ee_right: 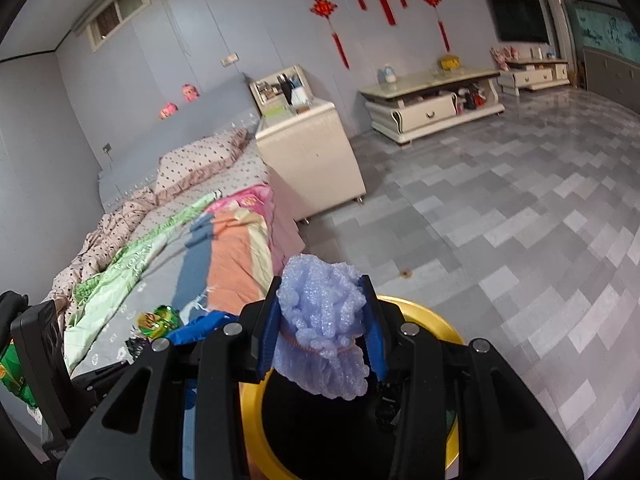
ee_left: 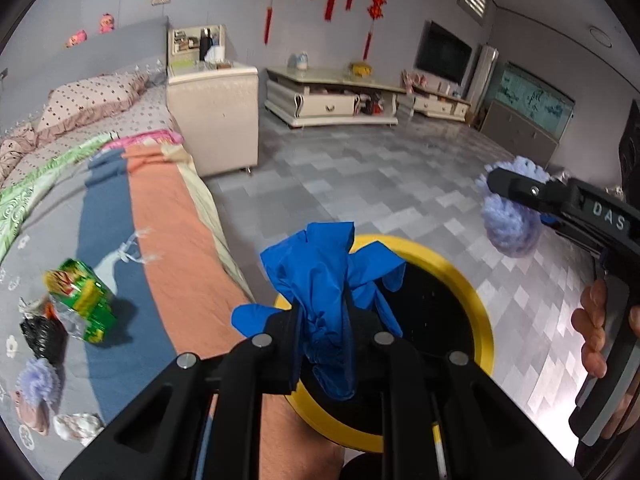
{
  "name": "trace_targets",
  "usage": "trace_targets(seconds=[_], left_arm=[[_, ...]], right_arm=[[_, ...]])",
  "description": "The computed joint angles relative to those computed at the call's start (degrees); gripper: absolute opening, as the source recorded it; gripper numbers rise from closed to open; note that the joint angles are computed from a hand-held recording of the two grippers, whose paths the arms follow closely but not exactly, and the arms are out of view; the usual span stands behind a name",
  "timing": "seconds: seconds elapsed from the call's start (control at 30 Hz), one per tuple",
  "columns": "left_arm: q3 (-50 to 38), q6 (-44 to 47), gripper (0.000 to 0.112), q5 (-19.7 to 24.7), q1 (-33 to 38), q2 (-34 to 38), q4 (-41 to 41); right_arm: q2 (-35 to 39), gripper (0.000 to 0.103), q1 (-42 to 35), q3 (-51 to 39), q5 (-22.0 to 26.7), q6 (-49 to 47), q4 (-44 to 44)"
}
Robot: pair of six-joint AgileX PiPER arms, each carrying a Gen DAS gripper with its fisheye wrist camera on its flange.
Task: Collect trash
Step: 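Carry the glove and scrubber to the yellow bin and release both, then grasp the pink sock with the left tool while the right tool grasps the white tissue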
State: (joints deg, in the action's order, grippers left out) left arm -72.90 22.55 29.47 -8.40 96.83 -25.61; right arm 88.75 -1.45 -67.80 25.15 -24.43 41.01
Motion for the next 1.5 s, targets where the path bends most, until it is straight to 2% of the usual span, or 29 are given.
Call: trace_targets(seconds=[0.17, 0.37, 0.43, 0.5, 0.57, 0.7, 0.8, 0.93, 1.0, 1.13, 1.3, 1.5], left_arm=[[-0.5, 0.4, 0.015, 0.3, -1.2, 2.8, -0.4], [-1.2, 4.1, 0.017, 0.9, -1.3, 2.9, -3.8], [-0.5, 3.8, 0.022, 0.4, -1.9, 2.2, -3.8], [0.2, 3.7, 0.032, 0.0, -1.8, 1.9, -3.7], [1.1, 4.2, 0.04, -0.3, -1.2, 1.4, -4.4], [2.8, 6.4, 0.056, -0.2, 0.8, -0.4, -6.2], [5.0, 7.2, 0.066, -2.0, 2.4, -2.3, -5.7], [7.3, 8.8, 0.068, -3.2, 5.7, -4.4, -5.2], [8.1, 10.8, 0.069, -2.7, 8.4, -5.2, -6.8], [9.4, 14.5, 0.069, -1.8, 13.7, -6.5, -8.9], [11.2, 19.4, 0.069, -0.8, 21.0, -8.3, -11.2], [10.6, 25.6, 0.069, 1.4, 30.3, -7.4, -14.5]], right_arm=[[3.4, 0.036, -0.1, -0.2, -1.5, 0.0, 0.3], [3.1, 0.039, 0.4, -0.2, -3.0, 3.0, -3.0], [3.3, 0.041, 0.5, -0.5, -2.8, 4.9, -4.8], [3.4, 0.042, 0.6, -0.5, -2.8, 6.9, -6.2], [3.2, 0.051, 0.6, 0.0, -3.2, 9.0, -7.6], [2.8, 0.051, 0.6, 0.7, -4.0, 12.5, -10.5], [1.8, 0.054, 1.0, 1.6, -4.2, 13.7, -11.3], [0.1, 0.057, 3.1, 3.6, -4.9, 12.7, -11.1], [-0.3, 0.059, 4.9, 4.4, -5.2, 10.5, -9.4], [-0.8, 0.06, 9.1, 4.9, -5.8, 12.2, -10.9], [-0.5, 0.061, 17.2, 4.3, -7.4, 19.3, -18.3], [2.5, 0.061, 25.7, -0.4, -6.4, 28.3, -26.5]])
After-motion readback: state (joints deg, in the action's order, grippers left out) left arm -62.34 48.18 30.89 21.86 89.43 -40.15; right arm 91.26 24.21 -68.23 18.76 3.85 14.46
